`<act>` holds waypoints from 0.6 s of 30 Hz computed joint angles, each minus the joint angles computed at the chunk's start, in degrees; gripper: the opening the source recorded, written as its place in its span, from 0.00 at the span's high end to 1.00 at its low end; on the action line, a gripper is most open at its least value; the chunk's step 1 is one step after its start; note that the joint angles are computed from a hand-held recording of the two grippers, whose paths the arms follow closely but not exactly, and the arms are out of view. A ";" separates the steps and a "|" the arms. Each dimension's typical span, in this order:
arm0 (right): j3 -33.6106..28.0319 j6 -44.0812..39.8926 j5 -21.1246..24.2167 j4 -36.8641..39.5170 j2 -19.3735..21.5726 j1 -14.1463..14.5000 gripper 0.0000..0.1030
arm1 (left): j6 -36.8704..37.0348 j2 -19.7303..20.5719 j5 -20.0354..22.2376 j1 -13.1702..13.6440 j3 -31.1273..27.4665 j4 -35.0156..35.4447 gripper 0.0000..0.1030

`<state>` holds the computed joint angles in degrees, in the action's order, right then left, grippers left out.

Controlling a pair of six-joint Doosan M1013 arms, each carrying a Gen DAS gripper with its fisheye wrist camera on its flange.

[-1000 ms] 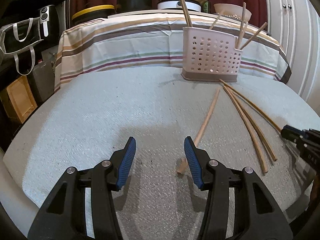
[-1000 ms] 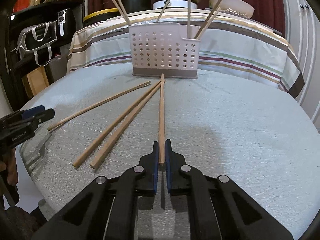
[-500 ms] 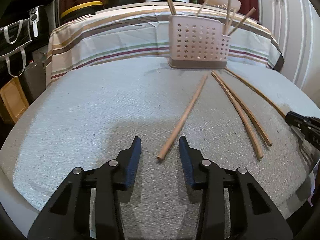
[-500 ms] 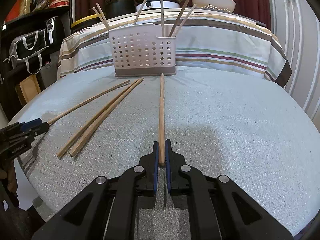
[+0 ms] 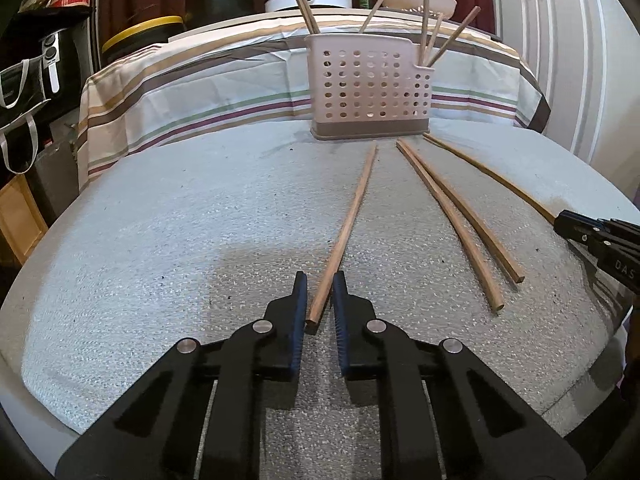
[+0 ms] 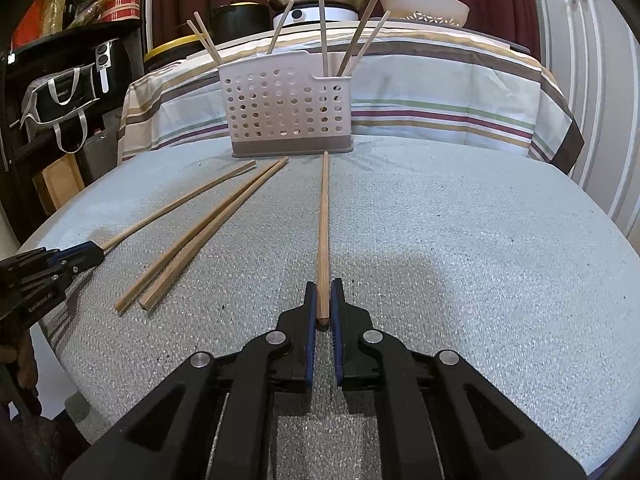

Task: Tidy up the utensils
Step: 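Lift both held chopsticks and carry them above the pink basket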

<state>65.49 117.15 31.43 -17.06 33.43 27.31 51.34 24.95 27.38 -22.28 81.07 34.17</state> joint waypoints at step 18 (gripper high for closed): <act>1.75 -1.80 -2.61 2.06 -0.87 -0.06 0.92 | -1.54 -0.38 -1.70 -0.47 0.72 3.04 0.94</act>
<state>67.24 115.35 28.83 -15.00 32.56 27.25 49.80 24.57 25.68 -22.75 81.78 37.22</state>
